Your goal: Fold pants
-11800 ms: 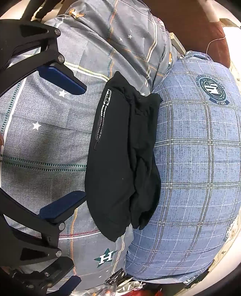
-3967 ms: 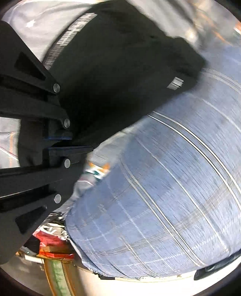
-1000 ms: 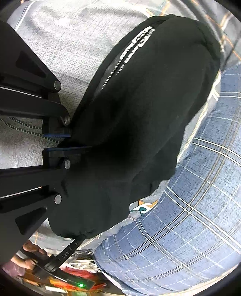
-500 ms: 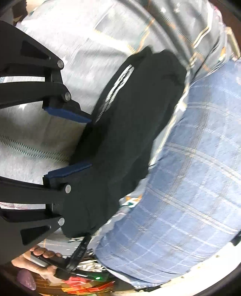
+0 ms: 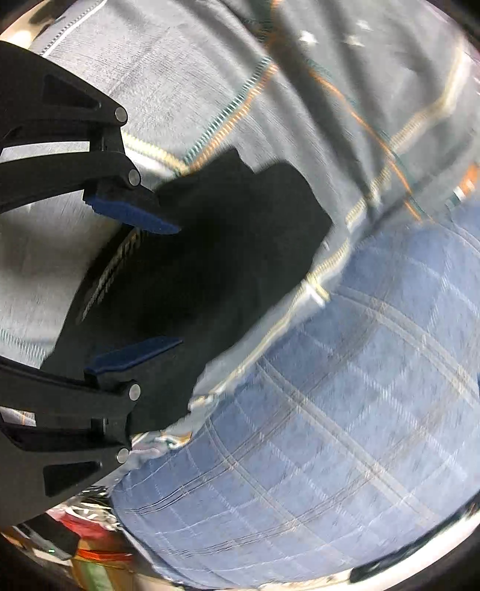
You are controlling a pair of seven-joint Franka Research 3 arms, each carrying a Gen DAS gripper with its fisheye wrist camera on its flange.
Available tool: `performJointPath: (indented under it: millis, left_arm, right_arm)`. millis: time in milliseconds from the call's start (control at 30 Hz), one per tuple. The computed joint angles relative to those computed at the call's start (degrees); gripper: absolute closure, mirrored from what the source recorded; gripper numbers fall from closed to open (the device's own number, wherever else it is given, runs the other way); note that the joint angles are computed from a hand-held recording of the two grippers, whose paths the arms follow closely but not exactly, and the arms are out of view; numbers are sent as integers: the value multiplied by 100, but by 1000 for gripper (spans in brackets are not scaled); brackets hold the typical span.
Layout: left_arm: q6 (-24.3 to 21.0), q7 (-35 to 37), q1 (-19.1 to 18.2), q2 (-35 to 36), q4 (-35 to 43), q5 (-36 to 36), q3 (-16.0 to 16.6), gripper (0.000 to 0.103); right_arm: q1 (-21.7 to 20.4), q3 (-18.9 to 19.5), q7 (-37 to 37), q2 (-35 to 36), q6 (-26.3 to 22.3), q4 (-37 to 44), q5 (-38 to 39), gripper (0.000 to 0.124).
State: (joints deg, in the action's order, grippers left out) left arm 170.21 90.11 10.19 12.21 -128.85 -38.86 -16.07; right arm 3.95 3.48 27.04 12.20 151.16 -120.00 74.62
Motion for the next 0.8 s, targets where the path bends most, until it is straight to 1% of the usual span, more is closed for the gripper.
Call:
performJointPath:
  millis: [33, 67, 100, 133, 167, 233, 267, 333, 367, 433, 467, 500, 533, 567, 600, 633, 667, 700, 733, 800]
  left_arm:
    - [-90, -190, 19, 37, -30, -11, 84, 47]
    - [-146, -18, 156, 69, -16, -279, -28, 47]
    - [-299, 167, 281, 103, 28, -498, -89, 47]
    - [-423, 384, 386, 120, 66, -734, -122, 47]
    - [-411, 507, 396, 123, 85, -905, -110, 47]
    - [-323, 449, 269, 92, 64, -852, 35, 47]
    - [-307, 463, 224, 112, 101, -797, 71, 47]
    - [-316, 409, 153, 225, 221, -654, 127, 47]
    - [-415, 360, 158, 316, 325, -576, 144, 47]
    - [-612, 413, 296, 487, 512, -689, 71, 47]
    - [-665, 434, 355, 517, 536, -771, 43, 47]
    - [-705, 394, 362, 538, 560, -775, 52, 47]
    - [-730, 356, 362, 570, 601, -764, 64, 47]
    - [-703, 345, 365, 583, 609, -770, 62, 49]
    - [-637, 240, 315, 594, 609, -679, 106, 56]
    - [-565, 6, 217, 609, 607, -463, 206, 65]
    - [-530, -152, 188, 629, 614, -324, 242, 69]
    - [-521, -152, 263, 654, 626, -350, 168, 78]
    - [-496, -147, 325, 666, 625, -387, 101, 89]
    - [-431, -421, 238, 596, 540, -88, 181, 98]
  right_arm:
    - [55, 72, -154, 25, -51, 0, 3, 76]
    - [117, 137, -301, 32, -114, -8, -20, 76]
    - [208, 209, -433, 50, -143, -9, -60, 76]
    - [327, 277, -525, 78, -84, -9, -136, 76]
    - [416, 316, -604, 113, 0, -3, -189, 76]
    - [668, 451, -875, 202, 400, 6, -304, 75]
    - [823, 519, -967, 286, 692, 39, -424, 71]
    - [1043, 553, -760, 389, 1101, 24, -836, 69]
    - [1122, 578, -653, 473, 1264, 42, -1052, 69]
    - [1296, 583, -294, 631, 1645, 12, -1600, 69]
    - [1270, 621, -252, 694, 1668, 12, -1743, 69]
    - [1218, 655, -213, 671, 1642, -55, -1864, 70]
    - [1178, 714, -196, 683, 1723, -99, -1936, 71]
    - [1272, 707, -37, 703, 2021, -181, -2130, 77]
    - [1419, 571, 275, 757, 2197, -203, -2482, 85]
    - [1520, 441, 538, 784, 2260, -215, -2783, 104]
    - [1452, 508, 606, 762, 2231, -223, -2846, 111]
    - [1289, 674, 545, 733, 2255, -241, -2783, 114]
    - [1228, 734, 605, 686, 2307, -280, -2841, 118]
    - [910, 1044, 488, 602, 2264, -325, -2713, 118]
